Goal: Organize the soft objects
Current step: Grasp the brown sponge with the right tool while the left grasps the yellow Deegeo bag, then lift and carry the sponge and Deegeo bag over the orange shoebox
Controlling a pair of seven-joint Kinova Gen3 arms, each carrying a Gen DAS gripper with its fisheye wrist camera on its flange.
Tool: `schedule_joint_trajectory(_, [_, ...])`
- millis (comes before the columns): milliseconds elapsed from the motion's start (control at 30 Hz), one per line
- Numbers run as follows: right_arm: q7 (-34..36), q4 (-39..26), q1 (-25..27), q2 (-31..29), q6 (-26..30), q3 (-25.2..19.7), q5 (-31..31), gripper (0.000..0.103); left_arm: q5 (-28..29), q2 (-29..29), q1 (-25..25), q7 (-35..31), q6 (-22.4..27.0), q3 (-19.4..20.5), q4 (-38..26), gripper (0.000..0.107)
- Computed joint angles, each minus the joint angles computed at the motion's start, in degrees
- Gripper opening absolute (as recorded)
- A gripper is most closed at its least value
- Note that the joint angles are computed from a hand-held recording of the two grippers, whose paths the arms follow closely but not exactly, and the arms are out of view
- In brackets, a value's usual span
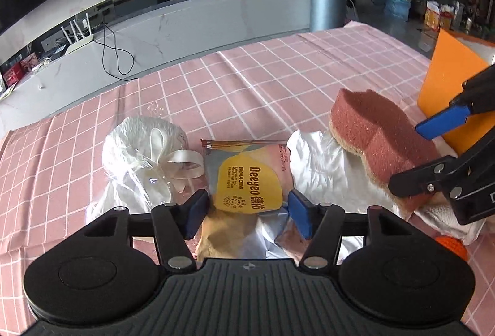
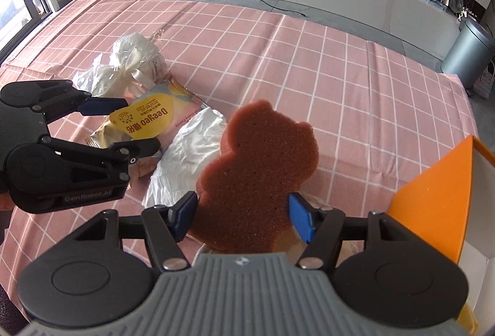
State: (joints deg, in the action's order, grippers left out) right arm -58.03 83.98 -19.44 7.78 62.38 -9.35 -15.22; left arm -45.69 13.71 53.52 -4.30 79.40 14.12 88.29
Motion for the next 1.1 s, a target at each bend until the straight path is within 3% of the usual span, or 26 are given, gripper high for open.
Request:
schedule_joint_trajectory(233, [1.50,1.75,0.34,-1.75,-1.57,0.02,-1.16,0.064,0.30,0.60,1.11,1.58,1.90,-0.20,-1.43,0.051])
schedule_joint_trajectory(600, [8.16,10.74,1.74,-10.56,-7.07,1.90,-8.82,0.064,0.33,1.52,8.91,15.35,9.89,1.81,-3.70,0.048])
schedule_joint_trajectory(833, [12.03,19.03,-0.29,-18.72,-11.91,4.07,-13.72,0.063,1.35,2.10,13.98,21.00,15.04,3.01,-6.27,0.048])
schedule_joint_trajectory(933, [11.57,20.84,-1.37,-21.07,-11.13,5.68,-16.16,0.063,1.65,2.27,16.20,24.73,16.89,3.40,-6.75,0.048])
schedule_joint_trajectory(1100, [16.55,24.36,-3.98,-23.94,-8.29,9.17,-20.74,0.063,1.84,3.05,19.13,28.45,19.60,3.81,-7.81,0.048])
